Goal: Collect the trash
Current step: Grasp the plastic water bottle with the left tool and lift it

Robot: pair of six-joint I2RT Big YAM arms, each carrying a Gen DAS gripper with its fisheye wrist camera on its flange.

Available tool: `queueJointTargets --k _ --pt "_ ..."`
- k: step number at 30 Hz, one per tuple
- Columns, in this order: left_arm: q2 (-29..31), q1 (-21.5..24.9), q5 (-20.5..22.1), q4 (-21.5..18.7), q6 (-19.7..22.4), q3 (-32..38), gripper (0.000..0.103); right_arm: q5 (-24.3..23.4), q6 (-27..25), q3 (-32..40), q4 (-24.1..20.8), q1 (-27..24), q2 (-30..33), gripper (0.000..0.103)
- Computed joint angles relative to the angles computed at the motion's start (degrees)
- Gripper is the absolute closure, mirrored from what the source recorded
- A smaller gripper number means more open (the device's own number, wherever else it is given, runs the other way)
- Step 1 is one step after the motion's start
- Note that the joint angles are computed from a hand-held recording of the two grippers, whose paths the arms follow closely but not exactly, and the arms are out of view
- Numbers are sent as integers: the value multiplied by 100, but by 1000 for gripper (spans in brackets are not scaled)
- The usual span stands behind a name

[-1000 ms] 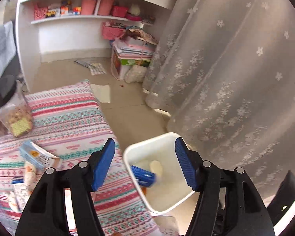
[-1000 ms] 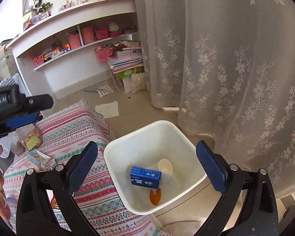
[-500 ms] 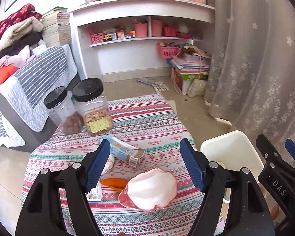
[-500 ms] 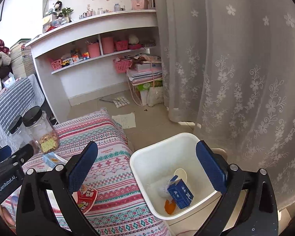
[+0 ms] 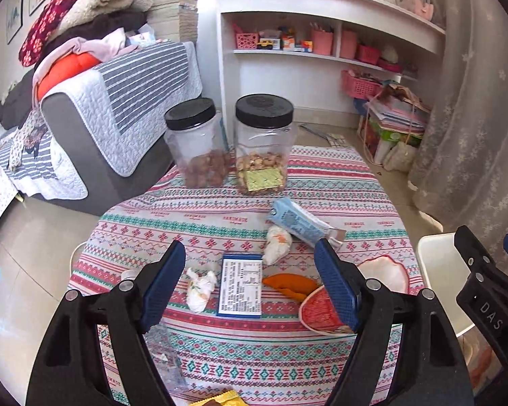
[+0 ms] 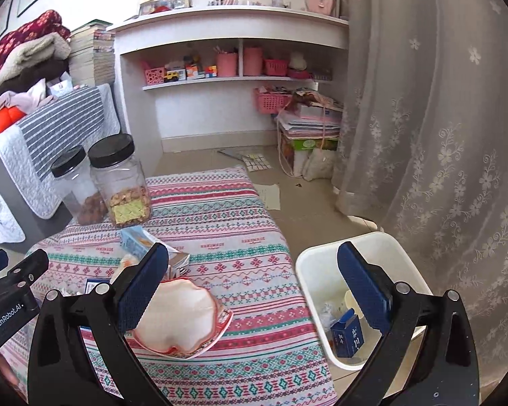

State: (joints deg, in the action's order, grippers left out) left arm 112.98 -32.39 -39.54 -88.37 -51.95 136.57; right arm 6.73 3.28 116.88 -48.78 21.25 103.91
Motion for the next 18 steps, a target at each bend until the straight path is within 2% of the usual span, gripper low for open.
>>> queueJointTargets --k 3,9,14,18 --pt "-335 114 120 78 -306 -569 27 -26 -50 97 -82 129 80 7" --pt "-898 368 337 195 -609 -1440 27 -113 -246 459 -308 330 347 7" --pt "-1316 685 846 287 -896 -2171 27 -331 -409 754 -577 511 554 7" --pt "-1658 998 1430 496 -1108 -2793 27 -522 -509 973 -862 659 717 7"
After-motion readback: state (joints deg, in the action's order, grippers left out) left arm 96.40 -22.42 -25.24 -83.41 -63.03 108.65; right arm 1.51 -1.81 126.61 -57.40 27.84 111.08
